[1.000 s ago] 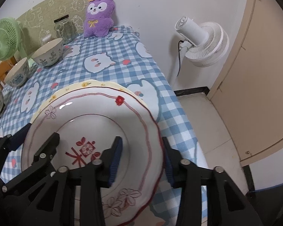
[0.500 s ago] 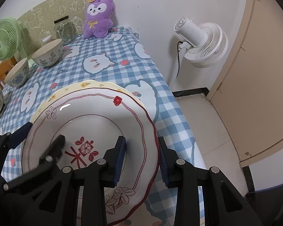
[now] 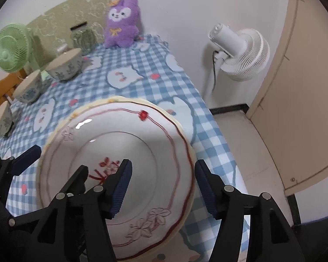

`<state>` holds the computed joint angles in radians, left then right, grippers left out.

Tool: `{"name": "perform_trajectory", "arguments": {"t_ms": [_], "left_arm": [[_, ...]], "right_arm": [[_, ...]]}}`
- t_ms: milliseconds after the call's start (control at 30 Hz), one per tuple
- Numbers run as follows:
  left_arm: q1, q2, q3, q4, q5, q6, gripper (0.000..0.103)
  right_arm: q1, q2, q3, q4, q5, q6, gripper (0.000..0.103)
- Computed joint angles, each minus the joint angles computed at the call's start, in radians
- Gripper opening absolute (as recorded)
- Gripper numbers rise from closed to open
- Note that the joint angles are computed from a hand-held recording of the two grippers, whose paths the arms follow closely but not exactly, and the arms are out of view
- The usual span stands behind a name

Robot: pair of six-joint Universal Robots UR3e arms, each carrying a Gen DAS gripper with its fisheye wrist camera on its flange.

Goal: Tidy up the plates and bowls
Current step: 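Open both tools off the red-rim plate's rim and pull back, then move both tools toward the large plain beige bowl with green rim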

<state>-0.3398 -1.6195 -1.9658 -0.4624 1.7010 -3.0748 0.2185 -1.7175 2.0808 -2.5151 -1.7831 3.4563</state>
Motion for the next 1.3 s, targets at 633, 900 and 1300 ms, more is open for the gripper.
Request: {"name": "perform_trajectory", "arguments": {"t_ms": [633, 900, 1300], "left_arm": [[0.108, 0.199, -0.075, -0.043, -0.066, 0.030, 0.083], [0.192, 0.307, -0.087, -0.091, -0.103, 0.060, 0.085], [0.397, 0.485, -0.102, -0.217, -0.224, 0.126, 0.089]], "right_arm": [[0.131, 0.016, -0.154, 0.119, -0.109, 0.110, 0.073], [0.210, 0.054, -0.260, 0.157, -0.148, 0.151, 0.073], [0.351, 0.160, -0.454, 0.170, -0.237, 0.142, 0.077]]}}
